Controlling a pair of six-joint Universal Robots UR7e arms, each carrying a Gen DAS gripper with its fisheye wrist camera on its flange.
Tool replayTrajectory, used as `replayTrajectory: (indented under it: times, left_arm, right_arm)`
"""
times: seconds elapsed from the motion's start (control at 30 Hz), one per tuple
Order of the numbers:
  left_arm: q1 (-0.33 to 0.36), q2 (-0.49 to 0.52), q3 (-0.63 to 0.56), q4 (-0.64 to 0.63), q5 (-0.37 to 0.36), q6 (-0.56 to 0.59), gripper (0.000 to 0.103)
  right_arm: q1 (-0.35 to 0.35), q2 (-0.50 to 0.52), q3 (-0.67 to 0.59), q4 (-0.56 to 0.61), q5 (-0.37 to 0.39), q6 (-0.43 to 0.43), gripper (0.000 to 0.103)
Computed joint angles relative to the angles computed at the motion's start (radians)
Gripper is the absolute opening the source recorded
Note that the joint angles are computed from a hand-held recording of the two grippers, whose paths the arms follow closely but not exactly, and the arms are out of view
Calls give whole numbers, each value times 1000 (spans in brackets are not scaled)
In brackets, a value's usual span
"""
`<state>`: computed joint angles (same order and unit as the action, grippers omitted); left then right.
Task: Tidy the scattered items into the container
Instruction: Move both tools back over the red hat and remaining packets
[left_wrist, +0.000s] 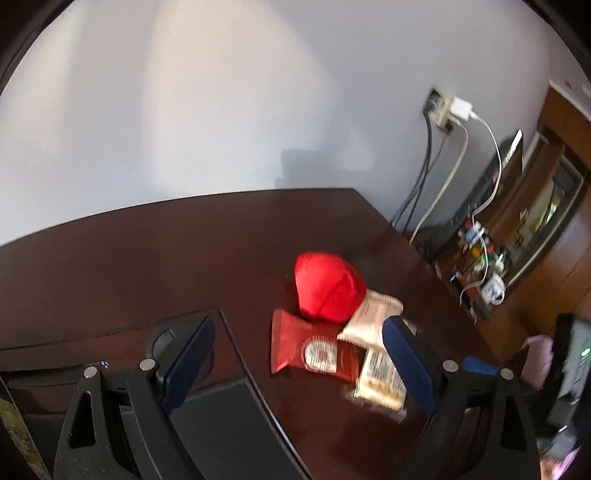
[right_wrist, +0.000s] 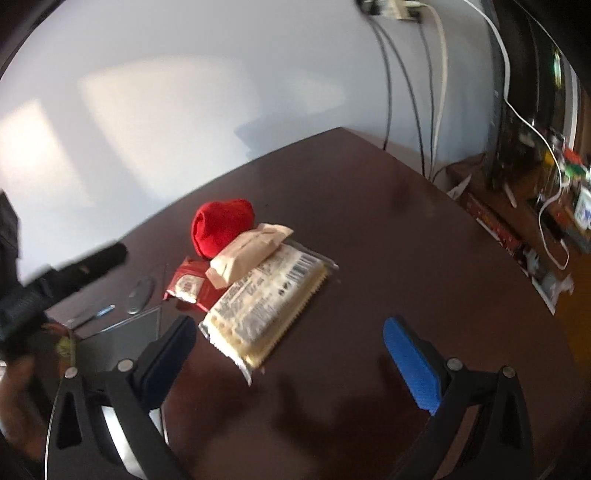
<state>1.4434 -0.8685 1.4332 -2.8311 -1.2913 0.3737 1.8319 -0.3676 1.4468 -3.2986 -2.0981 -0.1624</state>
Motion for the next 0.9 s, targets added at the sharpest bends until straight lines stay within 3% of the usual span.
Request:
replayTrajectory:
  times: [0.13,0.33,0.63,0.9]
  left_arm:
    - [13,0,-6,-4,-27,-18,93]
    - [27,3,-17,10,-37,6,93]
    - [37,-6,-22,19,-47,1,93]
    - [33,-9,-26,36,-32,20,93]
  right_arm:
    - [11,59,-95,65,-67,19,103]
    - [13,99,-158,115,-93,35,103]
    - [35,207,-317,204,-235,-13,103]
    - [26,191,-288,193,-240,-36,102]
